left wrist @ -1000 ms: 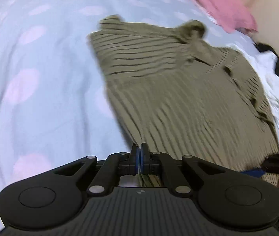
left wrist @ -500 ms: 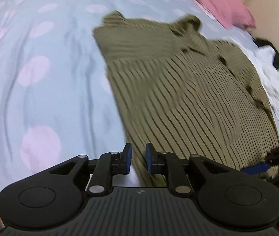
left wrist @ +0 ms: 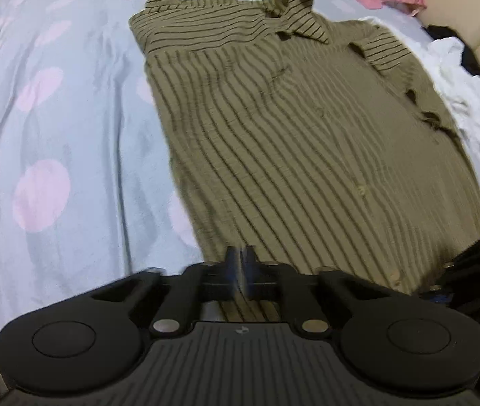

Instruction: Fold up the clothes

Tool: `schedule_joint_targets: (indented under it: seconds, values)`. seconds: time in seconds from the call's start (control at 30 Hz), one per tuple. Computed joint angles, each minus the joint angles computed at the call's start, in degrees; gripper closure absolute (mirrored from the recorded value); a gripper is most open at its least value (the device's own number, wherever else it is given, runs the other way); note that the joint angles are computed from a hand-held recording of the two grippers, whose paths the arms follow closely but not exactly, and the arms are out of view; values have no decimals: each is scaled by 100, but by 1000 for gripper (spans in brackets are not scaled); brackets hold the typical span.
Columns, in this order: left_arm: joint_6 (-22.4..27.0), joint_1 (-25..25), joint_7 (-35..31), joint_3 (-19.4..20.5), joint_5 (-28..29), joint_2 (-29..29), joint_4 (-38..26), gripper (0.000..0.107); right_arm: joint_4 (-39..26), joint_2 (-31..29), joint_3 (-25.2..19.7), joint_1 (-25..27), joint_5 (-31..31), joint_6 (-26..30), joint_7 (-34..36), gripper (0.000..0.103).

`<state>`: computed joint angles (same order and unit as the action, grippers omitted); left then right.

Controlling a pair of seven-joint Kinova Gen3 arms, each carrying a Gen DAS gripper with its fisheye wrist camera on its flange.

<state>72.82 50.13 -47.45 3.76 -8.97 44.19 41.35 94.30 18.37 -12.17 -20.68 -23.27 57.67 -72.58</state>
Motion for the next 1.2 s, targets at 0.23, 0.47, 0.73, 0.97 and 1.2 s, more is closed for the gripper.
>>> schedule_joint_targets:
  seconds: [0.23,0.47,0.73,0.97,1.2]
  values:
    - [254,47,272,-143,-213,-124,166,107,208,-139,59,87,-2,151,87,103]
    - [-385,-37,867,-110,-214,-592,1054,105,204,-76,81,93,14,250,-3,101]
    - [-578,-35,822,309,-35,-797,1597,96,270,-211,120,195,-21,141,53,88]
    - [-669,258,528,475,140,-666,1660,96,211,-179,80,103,16,-93,-26,78]
    - [-787,345,623,400,102,-783,1748,107,106,-72,85,21,111,-110,-195,78]
